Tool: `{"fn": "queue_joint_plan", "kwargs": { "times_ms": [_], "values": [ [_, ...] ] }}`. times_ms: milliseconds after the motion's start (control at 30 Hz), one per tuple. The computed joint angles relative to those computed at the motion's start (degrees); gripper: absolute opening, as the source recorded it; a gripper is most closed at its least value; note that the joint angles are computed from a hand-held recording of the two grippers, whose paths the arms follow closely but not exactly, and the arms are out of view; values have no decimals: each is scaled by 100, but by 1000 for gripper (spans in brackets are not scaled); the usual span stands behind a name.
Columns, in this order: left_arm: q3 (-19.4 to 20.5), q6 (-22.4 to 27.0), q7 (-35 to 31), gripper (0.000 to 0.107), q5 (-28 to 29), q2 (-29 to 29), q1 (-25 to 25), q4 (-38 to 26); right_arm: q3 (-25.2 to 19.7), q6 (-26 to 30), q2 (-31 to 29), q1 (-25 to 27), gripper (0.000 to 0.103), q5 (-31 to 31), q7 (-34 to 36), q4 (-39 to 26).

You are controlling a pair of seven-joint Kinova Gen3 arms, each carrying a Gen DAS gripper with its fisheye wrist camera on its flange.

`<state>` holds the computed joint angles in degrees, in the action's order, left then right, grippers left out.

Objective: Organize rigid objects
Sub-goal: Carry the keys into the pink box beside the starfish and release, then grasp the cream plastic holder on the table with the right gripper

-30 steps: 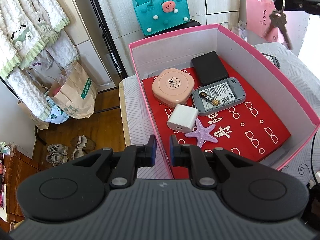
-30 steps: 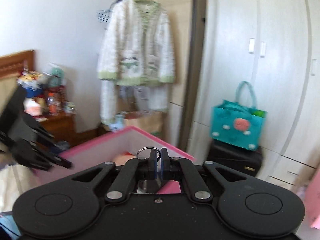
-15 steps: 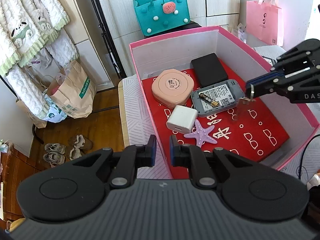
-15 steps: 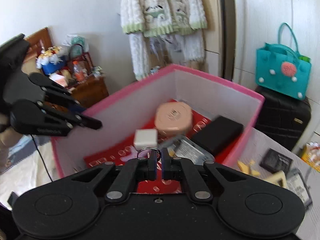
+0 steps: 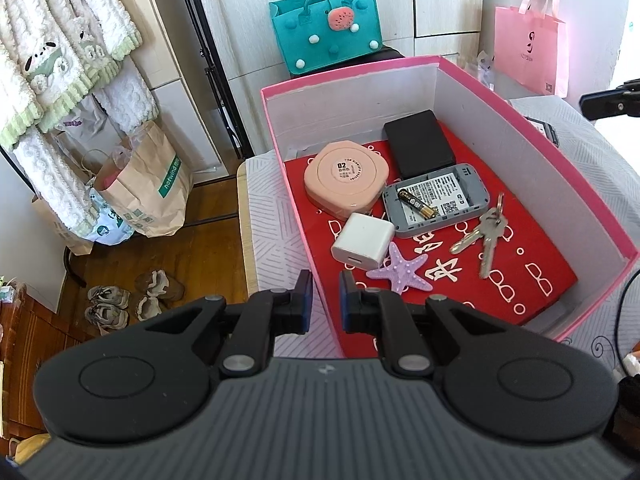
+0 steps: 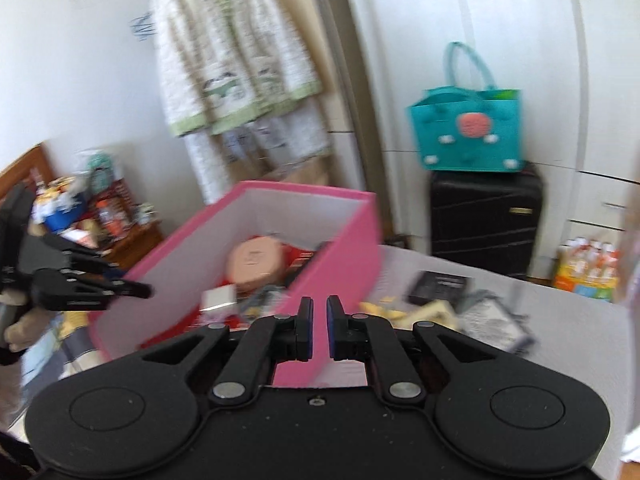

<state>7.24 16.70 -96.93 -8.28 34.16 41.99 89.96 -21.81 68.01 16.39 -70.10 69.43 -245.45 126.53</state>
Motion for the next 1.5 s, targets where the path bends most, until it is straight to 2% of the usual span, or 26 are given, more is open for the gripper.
{"fn": "queue_joint_plan", "kwargs": {
  "times_ms": [167,267,467,500,600,767,933,1033,1100,1200,1333,1433,1500],
  "values": [
    [14,4,-6,11,15,2,-13,-1,-3,378,176,-135,21,-714,69,13],
    [42,36,-41,11,19,2,-40,-14,47,271,268,-171,29,-786,-106,198],
    [13,14,-61,11,0,-15,-11,13,127,-297,523,-77,48,-190,-635,691],
    [31,6,-79,11,1,-14,-28,15,152,-375,605,-23,50,-52,-620,725],
    [58,68,-115,11,14,-5,-53,-28,215,-534,827,130,63,253,-415,734],
    [8,116,-98,11,-16,11,-4,-67,338,-710,1060,414,70,586,-77,737],
    [93,171,-156,11,27,24,-84,-111,401,-823,1165,747,69,983,122,859],
    [382,252,-363,11,173,58,-367,-173,352,-940,1206,935,67,1475,-124,992],
    [521,273,-492,11,296,74,-515,-187,304,-880,1323,1011,67,1544,4,927],
    [495,218,-564,11,374,68,-504,-151,278,-754,1411,1016,68,1553,-53,876],
    [478,169,-660,11,424,71,-506,-127,205,-797,1395,1132,66,1773,-498,1018],
    [482,103,-704,11,457,88,-511,-104,148,-634,1428,1054,62,1490,-298,881],
    [494,111,-731,11,480,95,-524,-110,206,-292,1518,747,62,1165,-266,709]
  ]
}}
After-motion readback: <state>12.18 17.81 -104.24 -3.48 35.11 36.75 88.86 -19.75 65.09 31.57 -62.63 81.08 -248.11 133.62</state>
